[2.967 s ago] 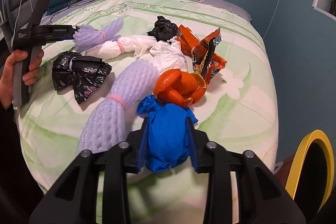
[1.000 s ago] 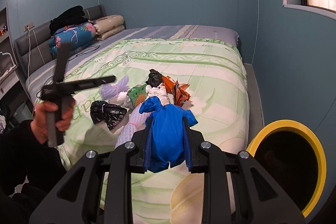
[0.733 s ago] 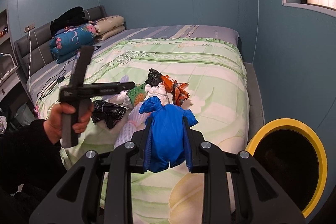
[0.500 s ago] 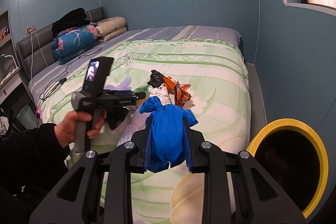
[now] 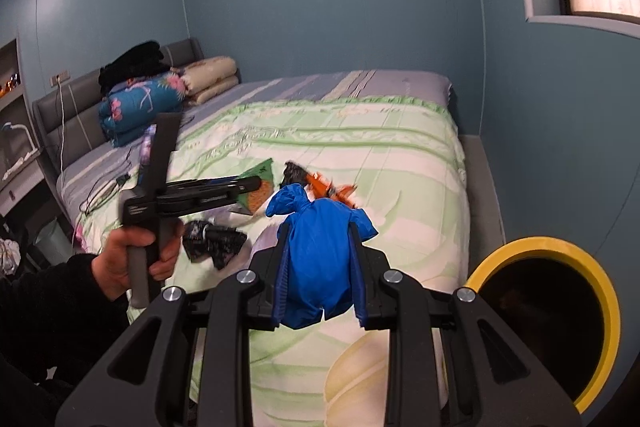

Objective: Collect trash
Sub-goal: 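Carry the green wrapper and blue glove over the yellow bin and release both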

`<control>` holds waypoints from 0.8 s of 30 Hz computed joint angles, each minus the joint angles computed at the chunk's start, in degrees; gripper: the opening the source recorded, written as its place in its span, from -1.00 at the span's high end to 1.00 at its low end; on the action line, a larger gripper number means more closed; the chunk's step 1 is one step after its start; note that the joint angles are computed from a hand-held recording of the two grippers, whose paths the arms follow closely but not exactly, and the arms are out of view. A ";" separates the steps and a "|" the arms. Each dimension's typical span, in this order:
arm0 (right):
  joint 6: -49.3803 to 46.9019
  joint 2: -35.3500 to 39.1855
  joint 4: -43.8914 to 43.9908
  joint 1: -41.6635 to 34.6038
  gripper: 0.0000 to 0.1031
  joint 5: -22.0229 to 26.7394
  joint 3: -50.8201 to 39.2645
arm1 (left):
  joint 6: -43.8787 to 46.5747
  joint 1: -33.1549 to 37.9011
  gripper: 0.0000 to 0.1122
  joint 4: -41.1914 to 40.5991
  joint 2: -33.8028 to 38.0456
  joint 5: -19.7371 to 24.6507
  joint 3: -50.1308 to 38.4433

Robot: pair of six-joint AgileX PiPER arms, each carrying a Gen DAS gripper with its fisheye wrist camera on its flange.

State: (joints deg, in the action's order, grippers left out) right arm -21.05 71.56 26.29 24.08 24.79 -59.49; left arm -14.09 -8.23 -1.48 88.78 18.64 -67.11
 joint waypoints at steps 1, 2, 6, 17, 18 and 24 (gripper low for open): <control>0.25 -0.63 0.00 -0.50 0.53 -0.30 0.16 | -0.45 -0.67 0.29 0.07 -0.94 0.02 0.00; 0.73 -1.22 -0.15 -1.10 0.53 -0.45 0.19 | -1.15 -1.58 0.29 0.22 -1.91 0.19 -0.32; -0.07 -3.13 1.60 -5.80 0.53 0.54 -0.83 | -3.82 -5.46 0.29 0.66 -3.72 1.50 -2.85; 8.31 -5.30 -6.56 -18.70 0.51 0.29 -3.06 | -7.70 -17.90 0.28 1.67 5.25 4.17 -18.49; 7.70 -5.28 -5.77 -19.95 0.51 -0.70 -2.53 | -6.66 -18.59 0.28 0.39 6.22 4.30 -19.53; 0.47 -3.26 4.08 -28.33 0.50 -4.36 0.70 | -5.88 -23.87 0.28 -1.71 15.62 5.89 -29.79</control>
State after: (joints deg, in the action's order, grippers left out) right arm -20.58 68.30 30.37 -4.25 20.43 -58.79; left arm -19.97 -32.11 -3.19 104.40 24.53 -96.90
